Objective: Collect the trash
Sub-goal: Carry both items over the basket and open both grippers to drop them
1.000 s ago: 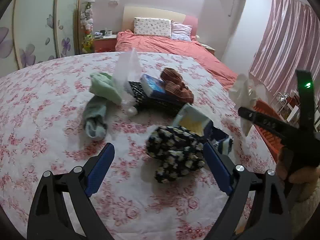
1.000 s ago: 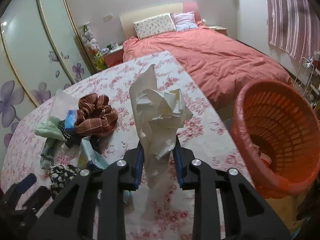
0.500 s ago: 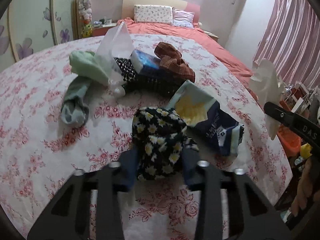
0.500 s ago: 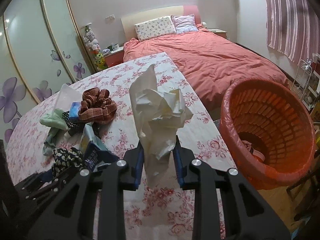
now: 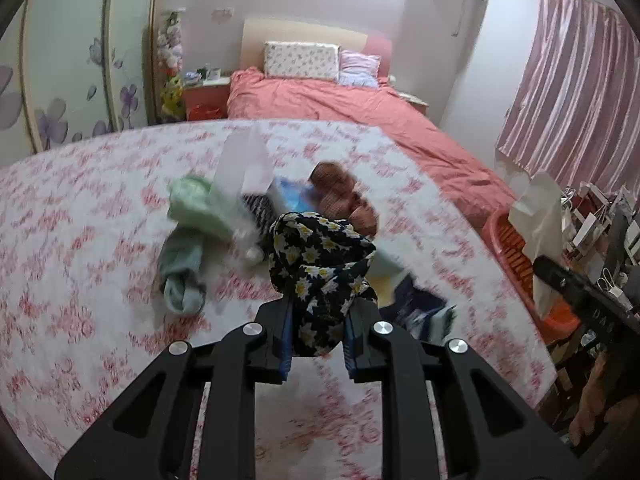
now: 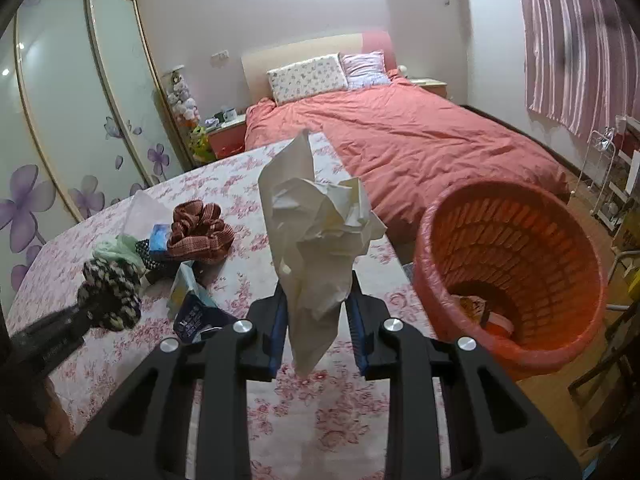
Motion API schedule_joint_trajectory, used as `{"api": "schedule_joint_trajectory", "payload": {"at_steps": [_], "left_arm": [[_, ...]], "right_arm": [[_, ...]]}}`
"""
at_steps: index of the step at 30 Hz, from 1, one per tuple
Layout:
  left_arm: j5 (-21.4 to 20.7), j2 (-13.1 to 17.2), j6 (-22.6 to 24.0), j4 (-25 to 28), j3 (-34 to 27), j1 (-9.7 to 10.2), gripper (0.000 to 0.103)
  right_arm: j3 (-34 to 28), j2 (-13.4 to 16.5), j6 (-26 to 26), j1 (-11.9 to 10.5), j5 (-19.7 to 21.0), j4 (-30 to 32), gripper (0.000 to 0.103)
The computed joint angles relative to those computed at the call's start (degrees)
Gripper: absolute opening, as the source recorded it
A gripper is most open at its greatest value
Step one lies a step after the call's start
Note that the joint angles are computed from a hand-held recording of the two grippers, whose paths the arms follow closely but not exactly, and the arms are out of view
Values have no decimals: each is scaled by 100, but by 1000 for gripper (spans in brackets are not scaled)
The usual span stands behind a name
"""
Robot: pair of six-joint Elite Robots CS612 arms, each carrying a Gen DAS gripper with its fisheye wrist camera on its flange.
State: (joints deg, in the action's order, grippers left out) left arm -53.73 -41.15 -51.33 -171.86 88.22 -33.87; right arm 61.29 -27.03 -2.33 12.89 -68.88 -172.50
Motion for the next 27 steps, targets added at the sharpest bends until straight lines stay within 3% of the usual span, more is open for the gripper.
{"api": "schedule_joint_trajectory", "payload": {"at_steps": [8, 18, 27], "left_arm": [[-131, 219, 834, -373, -560, -69, 19], [-909, 748, 1762, -422, -1677, -89, 19], [-1492, 1245, 2211, -164, -2640, -58, 19]], "right_arm": [[233, -126, 208, -135, -101, -472, 27], [291, -153, 705, -383, -455, -922, 27], [9, 33, 1122, -602, -728, -807, 27]]}}
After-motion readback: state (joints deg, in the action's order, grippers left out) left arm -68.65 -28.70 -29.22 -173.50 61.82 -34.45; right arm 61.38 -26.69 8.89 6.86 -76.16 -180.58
